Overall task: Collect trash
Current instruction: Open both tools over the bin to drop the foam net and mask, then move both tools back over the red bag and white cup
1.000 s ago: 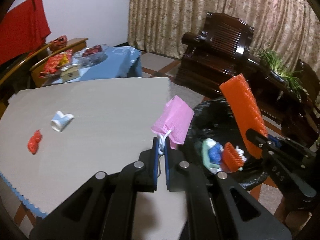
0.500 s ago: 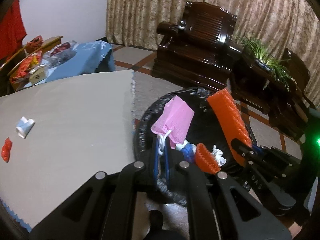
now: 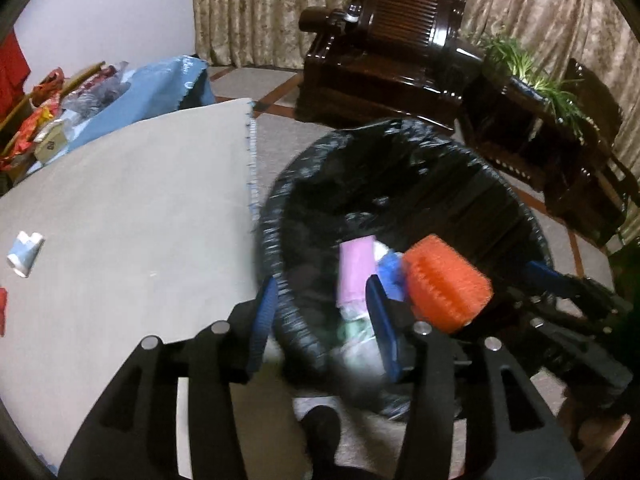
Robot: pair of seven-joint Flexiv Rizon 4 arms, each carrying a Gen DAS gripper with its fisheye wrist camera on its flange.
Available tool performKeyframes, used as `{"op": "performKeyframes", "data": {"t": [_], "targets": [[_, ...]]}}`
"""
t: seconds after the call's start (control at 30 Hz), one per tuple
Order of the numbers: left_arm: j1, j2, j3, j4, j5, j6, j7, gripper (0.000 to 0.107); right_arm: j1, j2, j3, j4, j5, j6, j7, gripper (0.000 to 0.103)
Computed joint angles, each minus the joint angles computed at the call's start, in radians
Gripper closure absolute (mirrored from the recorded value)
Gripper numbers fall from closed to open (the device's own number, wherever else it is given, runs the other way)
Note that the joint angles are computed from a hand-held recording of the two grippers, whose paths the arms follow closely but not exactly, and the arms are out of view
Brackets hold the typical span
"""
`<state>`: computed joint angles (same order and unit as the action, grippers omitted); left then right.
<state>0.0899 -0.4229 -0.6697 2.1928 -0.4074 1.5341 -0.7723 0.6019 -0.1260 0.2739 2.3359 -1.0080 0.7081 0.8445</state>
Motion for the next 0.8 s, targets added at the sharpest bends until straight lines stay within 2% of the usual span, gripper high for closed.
{"op": "performKeyframes", "data": {"t": [0.07,0.27,0.4,0.5,0.6,0.7,0.8], "targets": [[0.053,0.014,-0.025,0.016,-0.011,-0.003,0.018,0.059,0.008,0.004,0.004,-0.006,-0.006,-0.006,0.024,0.049],[0.209,0.047,-0.111,0.041,-0.05,0.02,0.071,0.045,0.06,-0.039,0.011,-0.121,-0.017,-0.086,0.01,0.049],[0.373,0.06,-0.219,0.06,-0.059,0.037,0.117,0.037,0.105,-0.11,-0.008,-0.24,-0.041,-0.122,-0.034,0.049],[0.531,0.061,-0.32,0.068,-0.034,0.042,0.14,0.033,0.134,-0.173,-0.033,-0.335,-0.058,-0.121,-0.082,0.049],[0.647,0.047,-0.377,0.057,-0.004,0.033,0.143,0.027,0.165,-0.232,-0.062,-0.43,-0.067,-0.121,-0.133,0.047],[0.731,0.028,-0.398,0.035,0.031,0.022,0.143,0.024,0.194,-0.289,-0.093,-0.526,-0.075,-0.111,-0.184,0.042],[0.786,0.007,-0.389,0.004,0.066,0.008,0.136,0.024,0.223,-0.343,-0.123,-0.615,-0.076,-0.106,-0.241,0.041]]}}
